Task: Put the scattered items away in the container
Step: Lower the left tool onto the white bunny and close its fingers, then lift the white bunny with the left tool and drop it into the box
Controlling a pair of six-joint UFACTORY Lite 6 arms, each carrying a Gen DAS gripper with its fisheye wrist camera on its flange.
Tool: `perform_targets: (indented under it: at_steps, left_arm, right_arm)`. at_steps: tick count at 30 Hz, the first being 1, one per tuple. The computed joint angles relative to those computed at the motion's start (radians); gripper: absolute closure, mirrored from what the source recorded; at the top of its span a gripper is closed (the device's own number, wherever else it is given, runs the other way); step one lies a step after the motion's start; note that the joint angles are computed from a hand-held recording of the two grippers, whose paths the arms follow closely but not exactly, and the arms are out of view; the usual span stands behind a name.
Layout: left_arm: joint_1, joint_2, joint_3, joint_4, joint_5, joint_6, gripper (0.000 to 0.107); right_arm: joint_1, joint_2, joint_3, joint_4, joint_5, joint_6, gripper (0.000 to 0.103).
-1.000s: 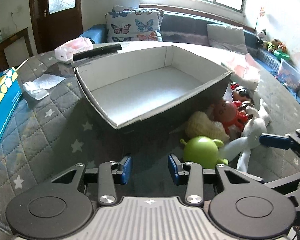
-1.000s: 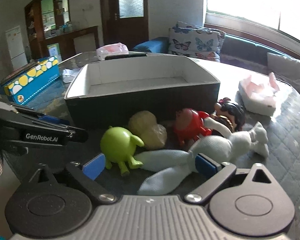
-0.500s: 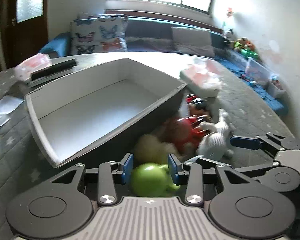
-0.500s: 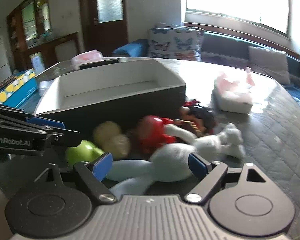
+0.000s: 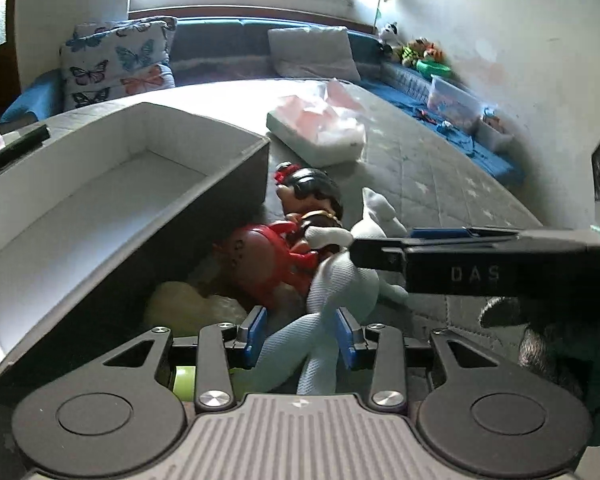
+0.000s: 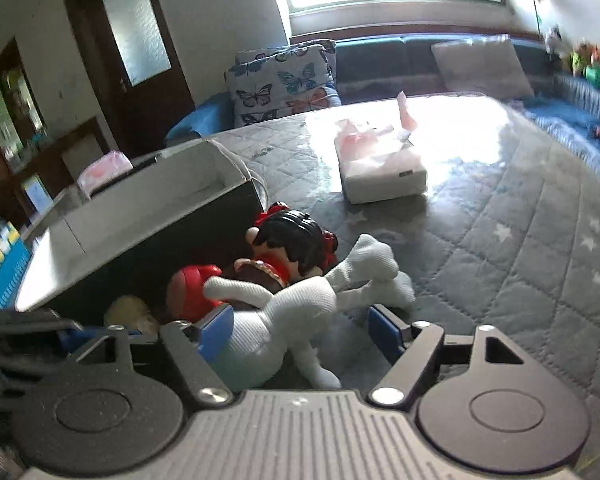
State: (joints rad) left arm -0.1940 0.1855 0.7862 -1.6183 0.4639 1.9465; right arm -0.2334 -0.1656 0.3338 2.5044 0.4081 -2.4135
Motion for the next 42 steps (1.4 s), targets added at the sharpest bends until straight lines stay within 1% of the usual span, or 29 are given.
perform_targets:
  at_steps: [5, 9, 11, 12, 16, 18, 21, 22, 23, 27, 32, 36, 39, 42]
  left_arm:
    - [-0.044, 0.05, 0.029, -0.056, -0.024, 0.065, 0.067]
    - [-0.05, 0.094, 0.062, -0.028, -0.01, 0.046, 0.065]
    - [-0.052, 0.111, 0.076, -0.007, 0.004, 0.035, 0.065]
    - [-0.054, 0.118, 0.082, -0.003, 0.009, 0.034, 0.064]
    - [-0.067, 0.162, 0.117, 0.034, 0.029, 0.005, 0.064]
    - [-0.081, 0.181, 0.129, 0.053, 0.022, -0.007, 0.065]
    - [-0.101, 0.179, 0.107, -0.036, 0.007, 0.093, 0.066]
    - [-0.105, 0.177, 0.102, -0.047, 0.006, 0.102, 0.069]
    - [-0.103, 0.178, 0.103, -0.032, 0.017, 0.087, 0.073]
    - [-0.086, 0.138, 0.059, -0.054, 0.044, 0.126, 0.077]
    - [-0.046, 0.044, -0.011, -0.084, 0.087, 0.187, 0.078]
    - [0.019, -0.054, -0.049, -0.072, 0.13, 0.189, 0.078]
    - [0.081, -0.113, -0.04, -0.052, 0.155, 0.172, 0.078]
    - [0.135, -0.127, 0.006, -0.029, 0.162, 0.144, 0.078]
  right_arm:
    - [-0.022, 0.099, 0.061, -0.09, 0.051, 0.094, 0.031]
    - [-0.063, 0.193, 0.116, -0.205, 0.101, 0.221, 0.032]
    - [-0.066, 0.218, 0.125, -0.196, 0.11, 0.216, 0.035]
    - [-0.072, 0.23, 0.126, -0.199, 0.123, 0.223, 0.037]
    - [-0.122, 0.272, 0.136, -0.261, 0.179, 0.286, 0.045]
    - [-0.143, 0.291, 0.144, -0.287, 0.199, 0.312, 0.048]
    - [-0.166, 0.319, 0.156, -0.316, 0.227, 0.337, 0.05]
    - [-0.171, 0.325, 0.158, -0.315, 0.234, 0.335, 0.053]
    - [-0.175, 0.329, 0.158, -0.316, 0.24, 0.334, 0.054]
    - [-0.195, 0.289, 0.131, -0.323, 0.25, 0.348, 0.066]
    - [-0.18, 0.163, 0.083, -0.35, 0.216, 0.39, 0.067]
    - [-0.139, 0.053, 0.083, -0.394, 0.19, 0.468, 0.067]
    - [-0.078, 0.025, 0.138, -0.407, 0.171, 0.515, 0.067]
    - [-0.018, 0.07, 0.24, -0.409, 0.176, 0.554, 0.067]
